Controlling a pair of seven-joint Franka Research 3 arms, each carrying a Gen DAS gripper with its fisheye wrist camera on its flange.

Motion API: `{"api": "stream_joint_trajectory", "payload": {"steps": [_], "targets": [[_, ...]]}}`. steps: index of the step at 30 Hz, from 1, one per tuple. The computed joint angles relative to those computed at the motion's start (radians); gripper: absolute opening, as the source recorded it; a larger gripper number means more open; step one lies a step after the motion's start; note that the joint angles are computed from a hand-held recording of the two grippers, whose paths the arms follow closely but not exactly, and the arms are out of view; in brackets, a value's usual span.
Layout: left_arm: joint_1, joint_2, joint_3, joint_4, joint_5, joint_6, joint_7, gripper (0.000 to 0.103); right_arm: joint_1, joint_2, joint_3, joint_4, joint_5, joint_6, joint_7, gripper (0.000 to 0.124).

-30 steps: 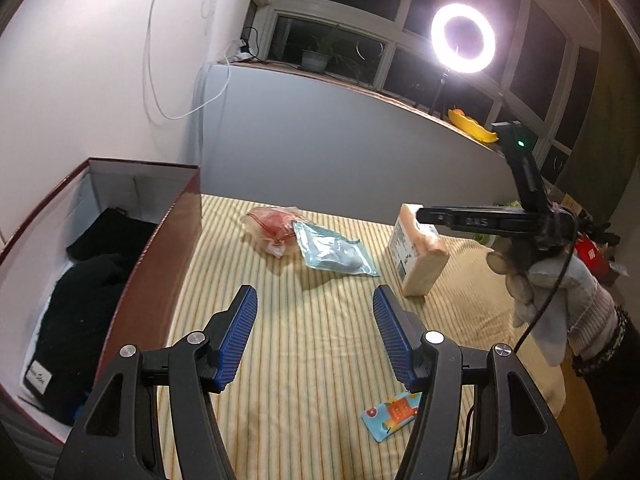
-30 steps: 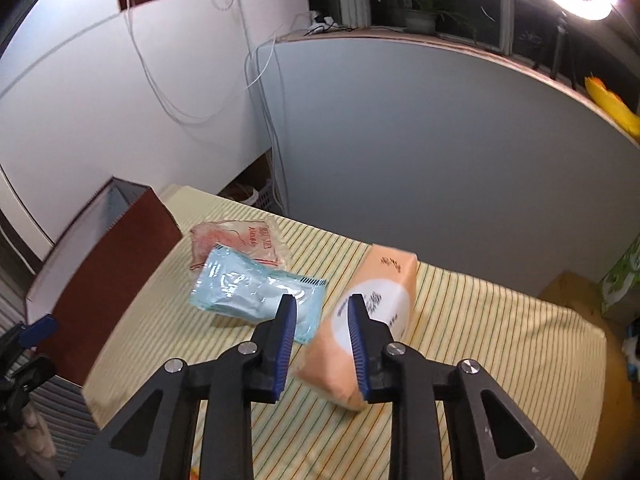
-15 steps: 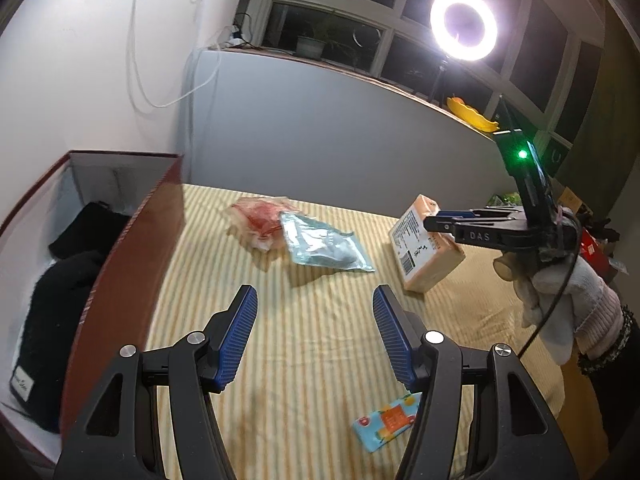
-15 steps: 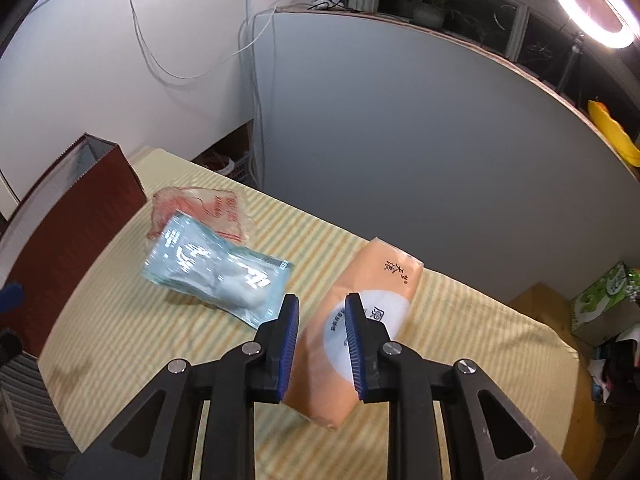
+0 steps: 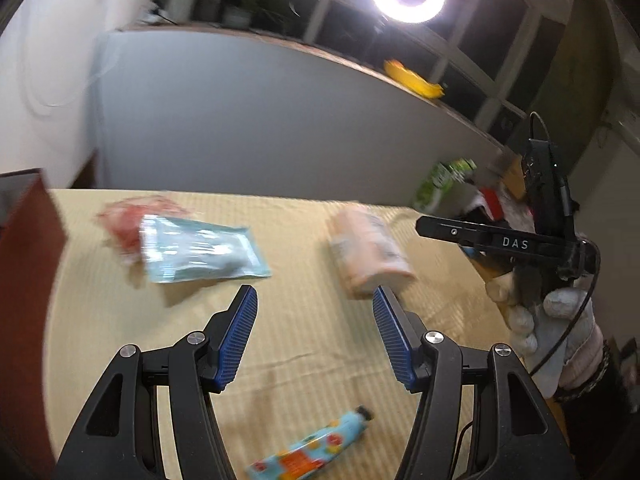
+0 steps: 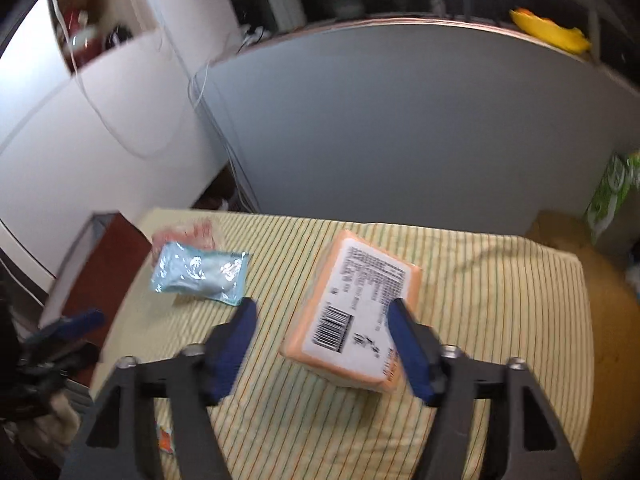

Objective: Organize soft objects
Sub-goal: 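Lower the left gripper onto the tan packaged box and close on it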

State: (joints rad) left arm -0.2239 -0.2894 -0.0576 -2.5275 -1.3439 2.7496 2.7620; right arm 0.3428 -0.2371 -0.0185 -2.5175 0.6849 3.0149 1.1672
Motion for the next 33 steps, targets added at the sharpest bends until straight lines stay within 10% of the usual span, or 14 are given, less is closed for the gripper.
{"api": "stream_joint_trajectory", "payload": {"steps": [13,24,33], "targets": [[0.0,0.242,-0.101,0.196,0.178,-0.028,-0.139,0.067,0.105,0.06,-0.189,0.066,0.698,-0.11,-0.556,0.066],[0.015,0.384,-0.179,0.281,0.688,0.089,-0.502,0.074,-0.036,0.157,-0.089,0.134,0.72,-0.209,-0.578,0.066],[0.068,0.413,-0.238,0.319,0.691,0.038,-0.503,0.075,-0.138,0.226,0.006,0.189,0.619,-0.267,-0.483,0.066]]}}
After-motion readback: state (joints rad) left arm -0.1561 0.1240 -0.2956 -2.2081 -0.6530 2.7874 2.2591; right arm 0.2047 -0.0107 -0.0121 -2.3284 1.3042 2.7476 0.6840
